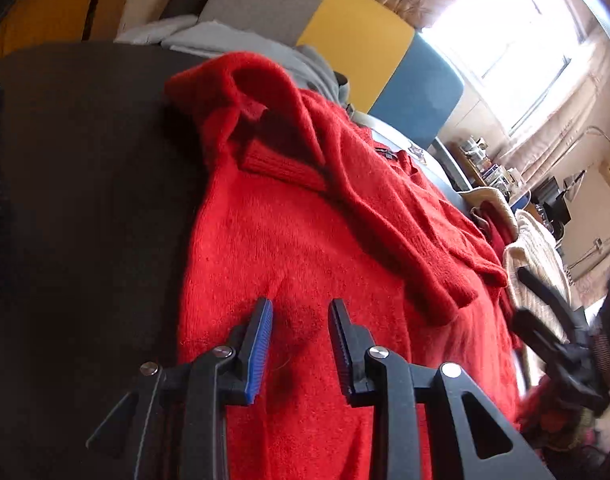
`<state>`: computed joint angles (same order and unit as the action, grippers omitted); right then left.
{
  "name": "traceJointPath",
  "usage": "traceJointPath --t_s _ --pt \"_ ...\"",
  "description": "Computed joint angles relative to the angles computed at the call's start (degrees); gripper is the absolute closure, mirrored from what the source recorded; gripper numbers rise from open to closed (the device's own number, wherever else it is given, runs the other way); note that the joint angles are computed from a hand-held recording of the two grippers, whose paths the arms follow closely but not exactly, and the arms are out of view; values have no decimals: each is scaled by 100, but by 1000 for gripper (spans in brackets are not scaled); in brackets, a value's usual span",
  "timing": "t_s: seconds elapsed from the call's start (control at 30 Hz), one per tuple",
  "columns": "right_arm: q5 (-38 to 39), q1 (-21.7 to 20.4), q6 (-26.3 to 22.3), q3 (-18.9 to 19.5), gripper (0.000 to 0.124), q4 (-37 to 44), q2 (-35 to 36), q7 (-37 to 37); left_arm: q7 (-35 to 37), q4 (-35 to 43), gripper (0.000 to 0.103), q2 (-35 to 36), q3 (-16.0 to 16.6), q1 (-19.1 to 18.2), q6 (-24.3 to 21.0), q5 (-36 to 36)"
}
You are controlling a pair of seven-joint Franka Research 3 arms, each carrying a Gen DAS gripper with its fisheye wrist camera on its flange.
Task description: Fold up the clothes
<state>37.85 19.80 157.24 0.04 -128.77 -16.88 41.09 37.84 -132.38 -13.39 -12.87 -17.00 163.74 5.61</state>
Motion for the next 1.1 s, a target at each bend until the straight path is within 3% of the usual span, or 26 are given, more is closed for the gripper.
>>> traceJointPath --t_s 0.13,0.23,0.33,0.37,0.4,0.53,0.63,0.8,0.97,1.03,1.1 --pt "-68 259 -226 67 28 113 -55 -521 -354 -168 74 -6 -102 117 363 207" --pt "-586 155 -397 322 52 426 353 -220 -538 -411 74 -19 -125 181 864 351" --pt "-1861 -126 -391 662 73 689 898 730 -721 -525 74 -46 -241 329 1101 657" --pt "-2239 -190 -389 708 88 737 1030 1107 -758 -529 74 -59 -248 339 1098 707" --pt "-2236 -192 -471 662 102 794 1105 1300 -793 -534 74 -73 -255 349 1096 754" --pt "-1084 -214 -1313 337 115 1226 1236 1448 -995 -594 74 -108 -327 438 1178 970" --pt "-279 -386 -2032 159 115 1769 1377 1544 -926 -522 74 11 -216 364 1241 949" --pt "1352 -882 -2326 -141 115 2570 1621 1818 -908 -709 74 -107 -101 265 1365 885" --pt "1354 -1512 -2383 -267 109 3319 2404 2869 -917 -656 74 -149 -222 369 1141 965" --pt "1443 -1714 -2317 -221 98 3348 2537 2851 -772 -565 74 -141 -89 201 921 809" --pt "1611 -1878 -2266 -171 60 3247 2535 2799 -378 -448 74 -121 240 -169 670 320"
